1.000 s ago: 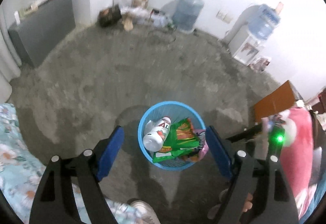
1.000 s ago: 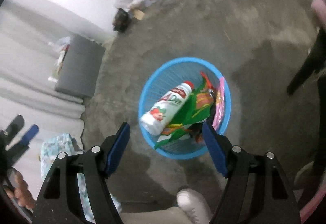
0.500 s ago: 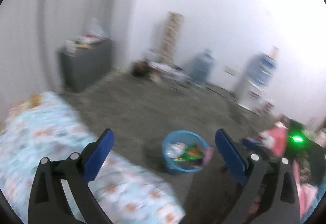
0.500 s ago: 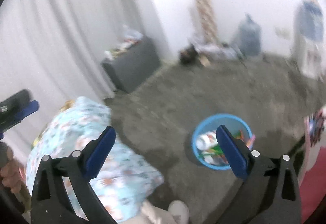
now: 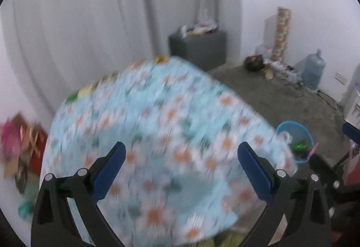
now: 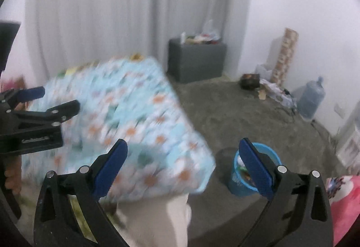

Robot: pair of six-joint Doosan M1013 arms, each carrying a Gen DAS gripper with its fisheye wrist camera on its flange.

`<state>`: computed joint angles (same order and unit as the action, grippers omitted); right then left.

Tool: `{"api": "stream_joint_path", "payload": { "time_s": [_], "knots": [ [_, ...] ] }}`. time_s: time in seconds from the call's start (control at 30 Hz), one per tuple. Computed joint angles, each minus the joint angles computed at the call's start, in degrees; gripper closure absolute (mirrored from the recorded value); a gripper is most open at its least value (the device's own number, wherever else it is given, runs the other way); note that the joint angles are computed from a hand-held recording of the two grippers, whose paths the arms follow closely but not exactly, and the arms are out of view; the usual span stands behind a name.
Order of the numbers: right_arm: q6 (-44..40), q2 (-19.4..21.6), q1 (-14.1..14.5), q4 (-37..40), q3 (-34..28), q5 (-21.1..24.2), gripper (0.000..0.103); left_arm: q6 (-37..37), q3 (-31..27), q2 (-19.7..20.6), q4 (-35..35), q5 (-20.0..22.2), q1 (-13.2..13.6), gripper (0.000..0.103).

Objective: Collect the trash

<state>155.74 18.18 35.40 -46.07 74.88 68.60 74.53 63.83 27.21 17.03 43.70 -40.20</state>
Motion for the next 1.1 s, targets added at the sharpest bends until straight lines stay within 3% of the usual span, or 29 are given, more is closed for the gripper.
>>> {"api": "stream_joint_path", "payload": {
  "time_s": [0.17,0.3,0.47,1.1],
  "knots": [
    [-2.5,2.0,1.3,4.6,-1.7,3.4,0.008,-6.1,4.5,-1.3,4.6,2.1,0.4,0.006],
    [-2.9,2.7,1.8,5.0,-2.4,7.9,0.008,-9.5,5.0,-1.3,4.6,5.0,1.3,0.006],
    [0.7,2.1,1.5,5.3,-1.4,10.7,0.008,-11.5,5.1,-1.7,5.5,5.0,1.4,0.006],
    [5.6,0.6,1.3,4.6,0.1,13.4,0.008,-8.1,4.7,-1.8,4.4,4.7,0.9,0.006]
  ]
}}
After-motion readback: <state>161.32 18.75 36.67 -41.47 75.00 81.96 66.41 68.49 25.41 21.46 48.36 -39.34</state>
